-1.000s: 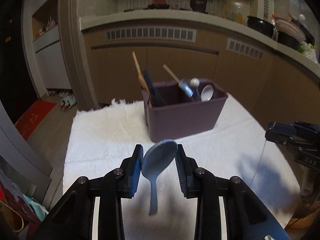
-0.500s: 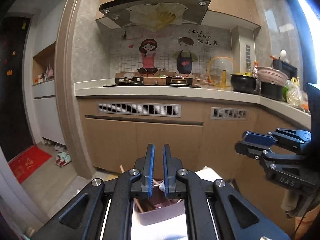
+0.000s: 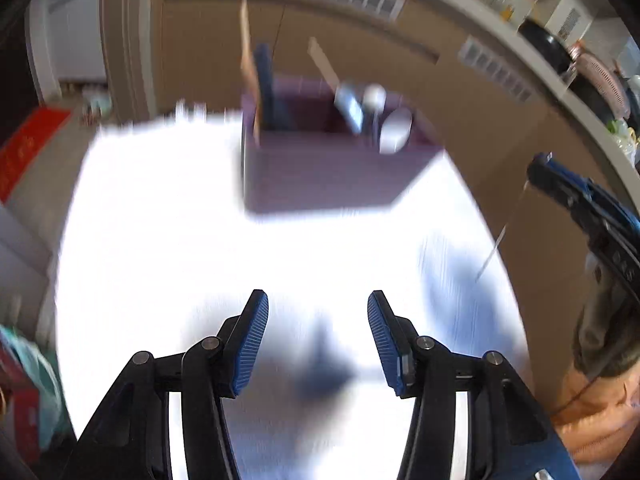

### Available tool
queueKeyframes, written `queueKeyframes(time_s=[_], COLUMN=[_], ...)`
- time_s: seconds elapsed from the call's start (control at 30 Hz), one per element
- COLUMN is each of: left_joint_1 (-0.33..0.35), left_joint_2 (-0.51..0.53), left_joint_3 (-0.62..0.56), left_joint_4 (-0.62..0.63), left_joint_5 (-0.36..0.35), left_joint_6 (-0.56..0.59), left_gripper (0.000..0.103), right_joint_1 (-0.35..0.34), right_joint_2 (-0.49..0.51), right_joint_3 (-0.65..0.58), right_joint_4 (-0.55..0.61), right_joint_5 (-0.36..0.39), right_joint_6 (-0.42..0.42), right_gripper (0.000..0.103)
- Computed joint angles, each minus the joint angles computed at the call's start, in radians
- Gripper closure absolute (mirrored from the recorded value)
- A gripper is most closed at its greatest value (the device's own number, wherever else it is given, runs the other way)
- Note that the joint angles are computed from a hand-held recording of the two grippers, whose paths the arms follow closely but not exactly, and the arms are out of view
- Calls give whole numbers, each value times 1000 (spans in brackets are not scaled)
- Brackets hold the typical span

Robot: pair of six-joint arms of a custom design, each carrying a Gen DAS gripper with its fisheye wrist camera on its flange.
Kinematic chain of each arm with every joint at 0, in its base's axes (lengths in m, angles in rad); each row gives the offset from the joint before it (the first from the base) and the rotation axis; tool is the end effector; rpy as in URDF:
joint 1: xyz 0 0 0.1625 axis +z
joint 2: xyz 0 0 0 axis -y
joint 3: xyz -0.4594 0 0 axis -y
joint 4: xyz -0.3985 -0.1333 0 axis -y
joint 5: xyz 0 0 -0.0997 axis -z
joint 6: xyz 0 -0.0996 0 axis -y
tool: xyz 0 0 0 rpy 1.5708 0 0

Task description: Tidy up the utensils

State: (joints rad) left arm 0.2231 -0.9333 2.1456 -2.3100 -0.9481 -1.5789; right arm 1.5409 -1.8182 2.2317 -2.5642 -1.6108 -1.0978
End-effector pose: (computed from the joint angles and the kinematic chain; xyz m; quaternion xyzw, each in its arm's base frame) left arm -0.4113 -0.2896 0.0411 -0.0354 0.9275 -0.2722 0.2537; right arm 0.1176 -0.3940 0.4192 0.4827 -0.8276 0.2314 0.1690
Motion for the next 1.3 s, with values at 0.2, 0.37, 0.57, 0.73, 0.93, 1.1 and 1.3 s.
queueKeyframes(time_s=[0.2,0.37,0.57,0.73,0.93,1.1,1.3], left_joint_1=[-38,-24,13,30,42,28,-41], left_joint_2=[36,89,150,210,252,283,261], left_joint_3=[67,59,2,-83,-133,-140,-107], left_joint_4=[-124,-154,-114,6,96,80,105], left_joint_5=[-135,-197,-157,-66,6,62,150], left_joint_6=[-95,-112,-105,-92,-85,-60,-97], left_gripper=[46,45,45,44,46,78,85], right_joint_1=[-87,-118,-143,-164,-189,-208,-212], right_joint_2=[-17,-8,-39,-53,-50,-49,-47], right_joint_3=[63,68,78,84,77,74,72], right_joint_4=[-15,-7,3,-7,-2,4,0], right_joint_5=[4,15,42,54,62,69,66], right_joint_6=[-74,-71,-86,-103,-103,-102,-91], right_gripper=[73,73,73,73,73,73,73])
